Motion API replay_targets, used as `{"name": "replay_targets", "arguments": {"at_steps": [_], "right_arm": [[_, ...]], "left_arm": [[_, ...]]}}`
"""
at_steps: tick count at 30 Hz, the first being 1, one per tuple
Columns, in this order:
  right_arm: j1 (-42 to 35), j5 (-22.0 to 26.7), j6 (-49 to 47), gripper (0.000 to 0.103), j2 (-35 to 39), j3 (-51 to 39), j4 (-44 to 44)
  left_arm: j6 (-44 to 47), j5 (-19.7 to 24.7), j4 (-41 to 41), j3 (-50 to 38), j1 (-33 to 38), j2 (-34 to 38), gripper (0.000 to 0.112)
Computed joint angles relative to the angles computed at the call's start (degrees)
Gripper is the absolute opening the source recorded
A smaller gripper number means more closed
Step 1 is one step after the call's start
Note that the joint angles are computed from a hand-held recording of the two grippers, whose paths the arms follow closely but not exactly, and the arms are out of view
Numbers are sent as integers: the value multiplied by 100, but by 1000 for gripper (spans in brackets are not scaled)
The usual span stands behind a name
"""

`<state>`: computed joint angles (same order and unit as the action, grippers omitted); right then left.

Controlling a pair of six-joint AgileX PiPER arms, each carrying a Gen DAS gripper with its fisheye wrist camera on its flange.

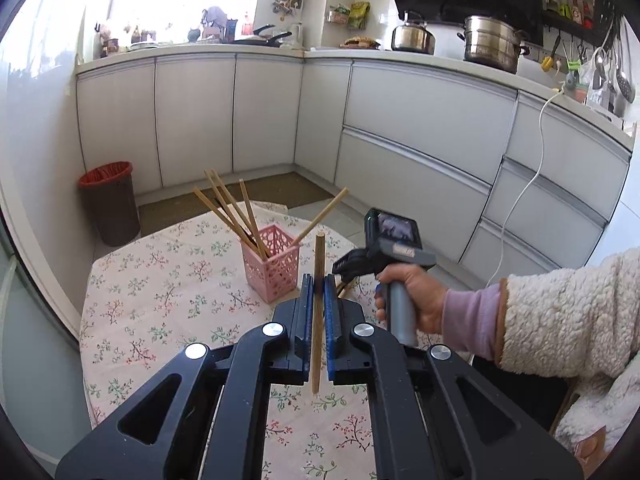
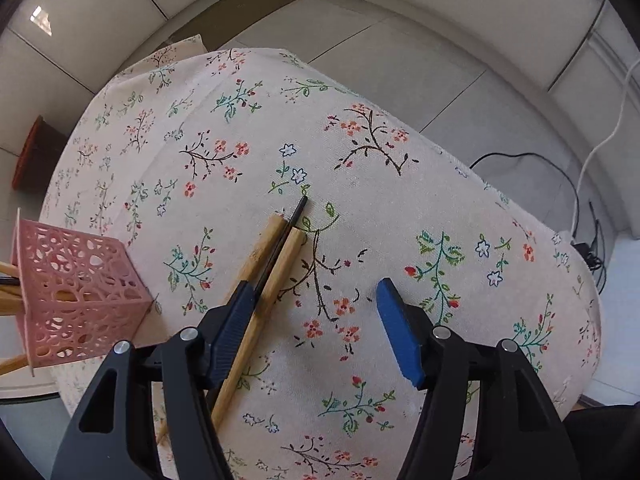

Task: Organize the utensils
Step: 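Grasp a bamboo chopstick with the right tool while the left tool lifts its chopstick, then carry both held bamboo chopsticks over the pink cup with both tools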

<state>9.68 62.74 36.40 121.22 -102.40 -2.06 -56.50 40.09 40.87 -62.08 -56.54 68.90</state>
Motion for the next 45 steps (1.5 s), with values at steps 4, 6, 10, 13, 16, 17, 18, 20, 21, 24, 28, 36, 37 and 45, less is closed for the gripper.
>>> {"name": "replay_targets", "arguments": {"at_steps": [4,6,10,13,16,17,18,20,21,24,28,36,37,45], "right_arm": [[78,-202,242,21,-154,306,-313],[-77,-653,42,14,-467,833,-98],[-821,-1677,-1627,8,-1060,2012,1449],[-1297,-1700,-2680,8,-1321,2480,2590],[-1479,-1802,-3620,8,-1865,2954,3222],[-1501,-1797,-3905,8,-2052,3061,3425],[-1528,-1748,-4177,8,-2292,3163,3560],[-1612,-1589,-4644,8,-2765,3324,3737],[-1676,-1477,-4844,8,-3017,3429,3823],[-1851,-1152,-5437,8,-3610,3545,4125],[-2076,-666,-6070,8,-4160,3450,4476],[-2494,272,-6355,8,-4474,2542,5256],[-2551,385,-6288,8,-4412,2300,5370],[-2504,359,-5548,8,-3606,-69,5625]], "left_arm": [[-119,22,130,20,-15,-93,5],[-197,21,202,42,-23,-154,5],[-370,-20,303,63,4,-229,5],[-465,-61,341,32,20,-196,5],[-609,-151,417,-41,23,-136,5],[-627,-198,424,-54,44,-128,5],[-677,-223,457,-83,45,-105,5],[-796,-276,527,-137,48,-48,5],[-933,-283,624,-159,34,-19,5],[-1404,-330,955,-195,-12,41,5],[-1864,-371,1260,-310,1,130,5],[-2043,-257,1320,-1054,283,557,5],[-1997,-204,1283,-1210,331,658,5],[-1252,10,1015,-2577,716,1428,5]]}}
